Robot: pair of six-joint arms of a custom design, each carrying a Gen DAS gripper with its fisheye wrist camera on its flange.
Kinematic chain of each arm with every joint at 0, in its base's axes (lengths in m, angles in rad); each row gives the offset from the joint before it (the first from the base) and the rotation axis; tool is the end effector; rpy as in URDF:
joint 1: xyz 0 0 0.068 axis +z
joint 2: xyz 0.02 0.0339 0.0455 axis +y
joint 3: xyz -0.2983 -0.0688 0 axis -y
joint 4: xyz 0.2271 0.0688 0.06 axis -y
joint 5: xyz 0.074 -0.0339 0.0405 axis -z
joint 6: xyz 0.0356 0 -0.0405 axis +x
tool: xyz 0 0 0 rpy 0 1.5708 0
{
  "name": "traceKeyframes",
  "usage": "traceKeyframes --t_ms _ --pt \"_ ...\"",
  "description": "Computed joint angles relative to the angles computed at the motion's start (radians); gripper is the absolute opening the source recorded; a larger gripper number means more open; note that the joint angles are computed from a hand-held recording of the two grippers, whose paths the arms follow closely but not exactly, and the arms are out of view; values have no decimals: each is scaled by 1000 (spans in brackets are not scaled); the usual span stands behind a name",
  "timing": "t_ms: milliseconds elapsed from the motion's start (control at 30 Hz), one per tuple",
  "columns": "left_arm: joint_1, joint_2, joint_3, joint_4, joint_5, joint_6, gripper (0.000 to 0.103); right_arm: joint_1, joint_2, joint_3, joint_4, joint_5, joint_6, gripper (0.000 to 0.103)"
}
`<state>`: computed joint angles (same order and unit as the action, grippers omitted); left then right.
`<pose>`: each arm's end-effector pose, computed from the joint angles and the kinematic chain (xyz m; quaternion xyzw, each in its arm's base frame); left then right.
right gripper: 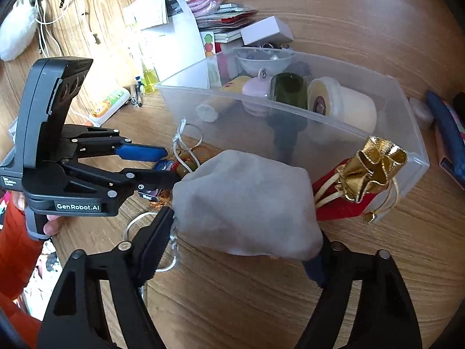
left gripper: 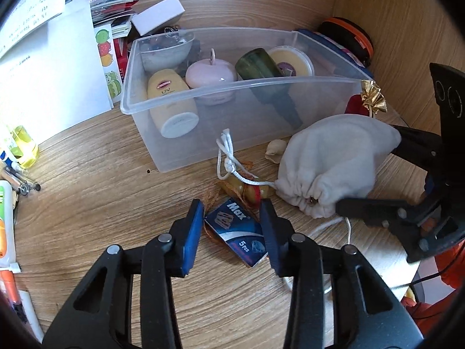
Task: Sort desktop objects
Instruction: 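Grasp the white cloth drawstring bag with the right tool, then grasp the small green square packet with the left tool while the right lifts the bag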
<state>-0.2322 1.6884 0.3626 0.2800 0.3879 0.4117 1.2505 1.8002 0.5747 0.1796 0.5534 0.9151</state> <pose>0.2128 -0.0642 0.1114 0.3473 0.8831 -0.1626 0.2703 0.1038 0.2536 0.1204 -0.0852 0.9278 0.0967 0.3500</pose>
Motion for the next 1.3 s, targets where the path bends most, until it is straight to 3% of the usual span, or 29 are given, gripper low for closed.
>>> traceKeyframes --t_ms 67,300,700,800,1000,1133,1300 --pt "7 -13 -10 4 2 0 39 4 2 2 -8 16 5 60" --pt "120 -115 -37 -52 96 13 39 35 -30 -24 8 58 34 37" --pt "235 -268 -116 -197 176 101 39 158 -73 58 -169 202 111 21" --pt "222 -355 -158 -244 191 118 45 185 -107 52 -211 238 157 19" --pt "73 -535 -255 -285 164 51 53 237 -165 41 -295 303 246 18" --pt "-188 -584 -318 -198 26 -114 55 257 -164 38 -352 291 300 18" --pt "-437 -479 -356 -28 -135 -291 54 287 -142 25 -405 280 388 22"
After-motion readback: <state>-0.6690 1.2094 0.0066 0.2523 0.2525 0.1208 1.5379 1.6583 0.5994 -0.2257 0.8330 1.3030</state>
